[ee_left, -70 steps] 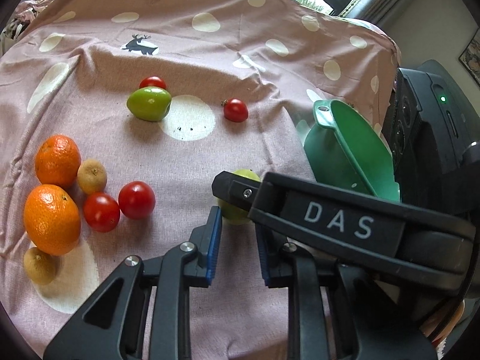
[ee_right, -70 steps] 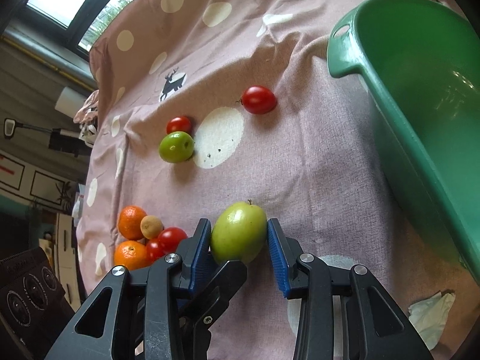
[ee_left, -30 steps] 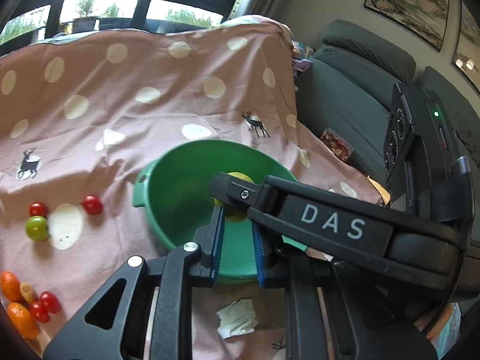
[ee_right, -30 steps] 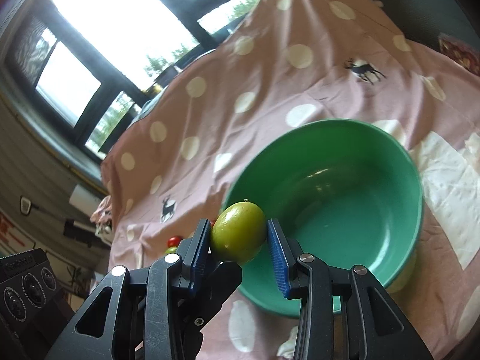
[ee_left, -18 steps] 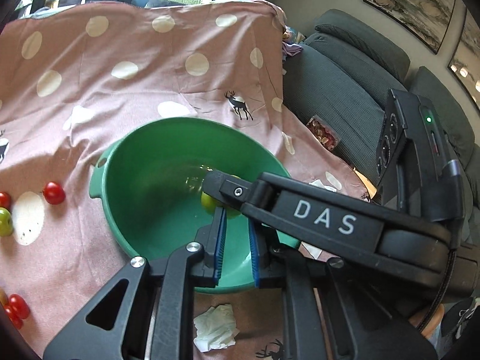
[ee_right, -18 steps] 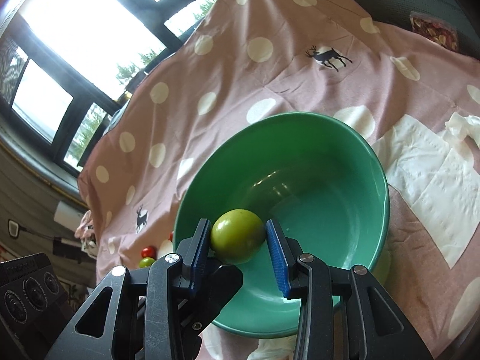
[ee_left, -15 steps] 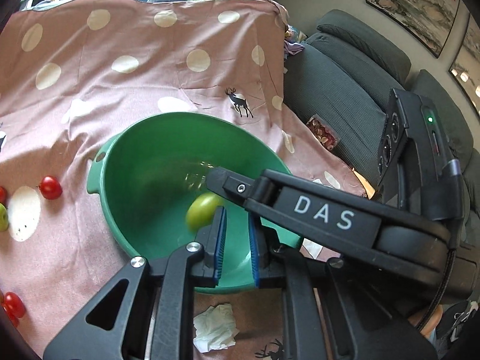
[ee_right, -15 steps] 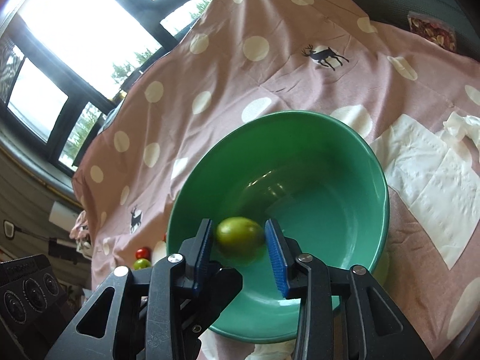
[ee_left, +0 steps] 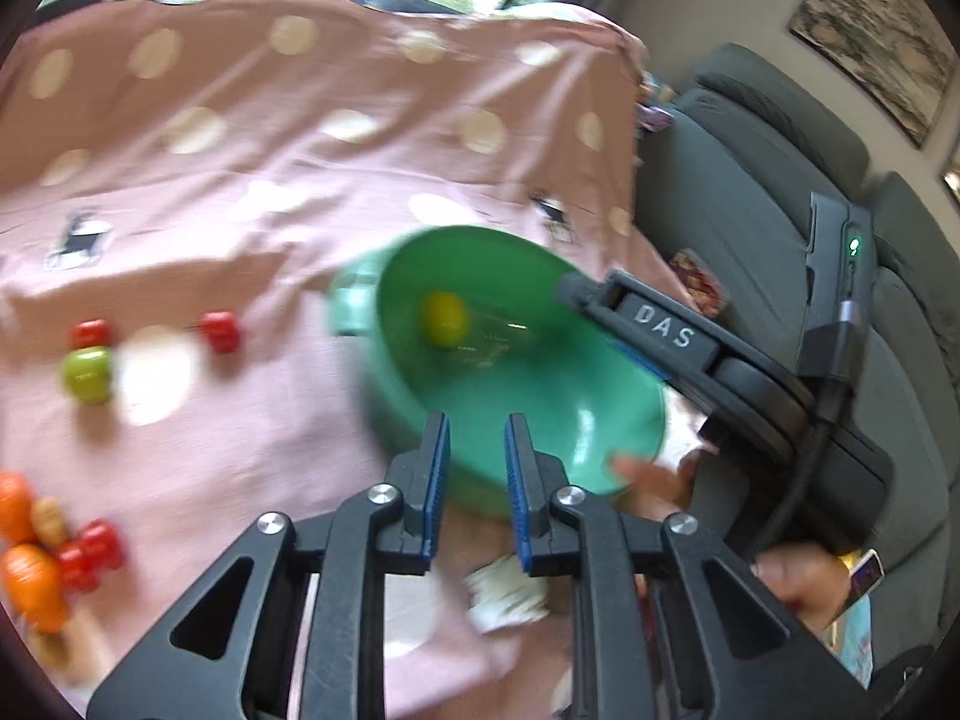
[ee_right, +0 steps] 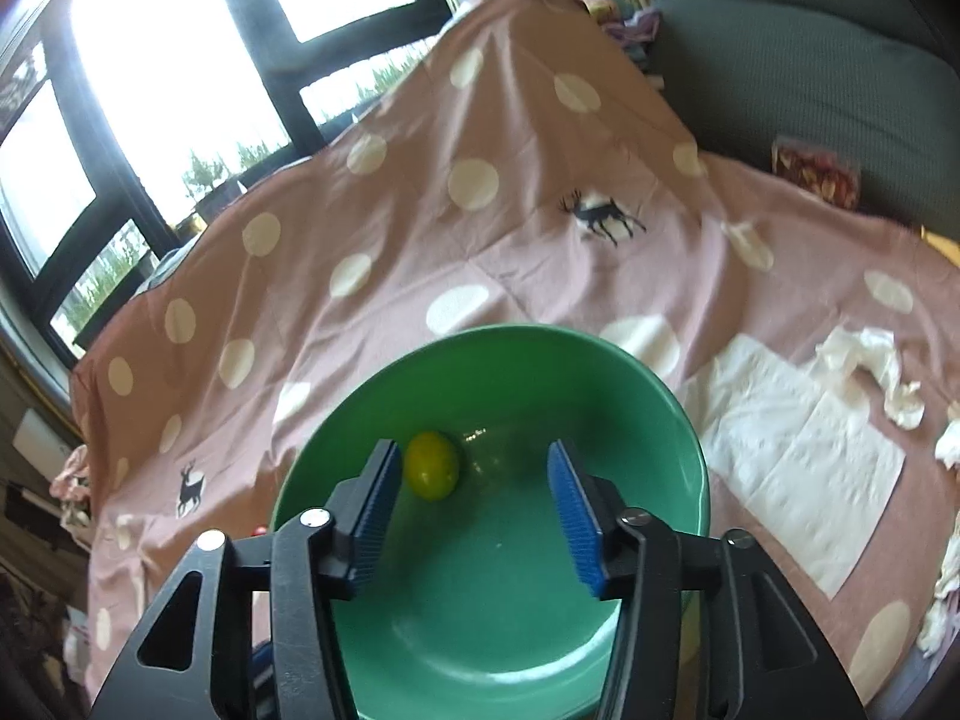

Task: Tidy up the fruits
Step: 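Withdraw the open right gripper from the basin back toward the fruit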

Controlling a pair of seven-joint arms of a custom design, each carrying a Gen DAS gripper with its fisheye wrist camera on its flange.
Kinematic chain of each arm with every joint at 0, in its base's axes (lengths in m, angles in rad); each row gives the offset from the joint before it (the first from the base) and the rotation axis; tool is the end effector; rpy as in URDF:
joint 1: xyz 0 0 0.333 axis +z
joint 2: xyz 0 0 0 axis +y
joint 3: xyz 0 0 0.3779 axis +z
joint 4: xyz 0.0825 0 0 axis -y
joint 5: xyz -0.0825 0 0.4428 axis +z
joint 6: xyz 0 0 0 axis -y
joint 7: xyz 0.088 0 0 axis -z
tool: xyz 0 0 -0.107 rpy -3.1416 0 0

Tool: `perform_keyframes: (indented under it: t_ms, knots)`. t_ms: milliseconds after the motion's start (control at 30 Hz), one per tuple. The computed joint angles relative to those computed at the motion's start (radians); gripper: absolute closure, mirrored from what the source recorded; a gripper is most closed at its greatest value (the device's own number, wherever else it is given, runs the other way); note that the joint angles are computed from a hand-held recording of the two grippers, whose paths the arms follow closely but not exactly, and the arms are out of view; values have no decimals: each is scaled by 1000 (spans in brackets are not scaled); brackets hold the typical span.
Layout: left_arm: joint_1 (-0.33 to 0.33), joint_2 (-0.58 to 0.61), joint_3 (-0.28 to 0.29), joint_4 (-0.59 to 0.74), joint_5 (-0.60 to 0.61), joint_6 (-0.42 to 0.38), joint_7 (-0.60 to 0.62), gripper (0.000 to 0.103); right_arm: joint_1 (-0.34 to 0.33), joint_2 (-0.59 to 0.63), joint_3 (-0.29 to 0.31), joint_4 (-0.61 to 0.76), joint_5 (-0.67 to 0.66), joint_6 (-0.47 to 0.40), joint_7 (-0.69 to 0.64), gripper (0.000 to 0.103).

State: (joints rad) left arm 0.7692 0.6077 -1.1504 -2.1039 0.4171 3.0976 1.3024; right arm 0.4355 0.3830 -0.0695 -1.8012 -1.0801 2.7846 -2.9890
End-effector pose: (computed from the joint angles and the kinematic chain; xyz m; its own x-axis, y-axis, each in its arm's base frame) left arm 0.6474 -0.2054 0.3929 -0.3639 -0.8309 0.4209 -0.7744 0.0187 -0.6324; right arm 0.6807 0.3095 0.4068 -0.2964 -0.9221 -0.2487 -0.5985 0.3823 -0.7040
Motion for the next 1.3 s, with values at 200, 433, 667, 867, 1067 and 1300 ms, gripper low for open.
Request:
perform_keyframes:
  t_ms: [200, 433, 667, 867, 1067, 1300]
  knots:
    - [60, -200, 83, -125, 7, 127, -190, 52, 55, 43, -12, 69, -63, -151, -5, 48]
    - [51, -289, 196, -175, 25, 143, -341, 50, 70, 81, 14, 120, -33, -289, -130, 48]
    - [55, -291, 243, -181, 80, 135, -446, 50, 75, 88, 7, 122, -3, -313, -107, 48]
    - [74, -305, 242, -191, 134, 155, -508, 50, 80, 79, 19, 121, 25, -387, -121, 48]
    - [105, -322, 230, -200, 206, 164, -576, 50, 51, 32, 49, 66, 73, -326, -152, 48]
    - [198, -334, 175, -219, 273, 193, -663, 49, 37, -15, 60, 11, 47, -119, -158, 48]
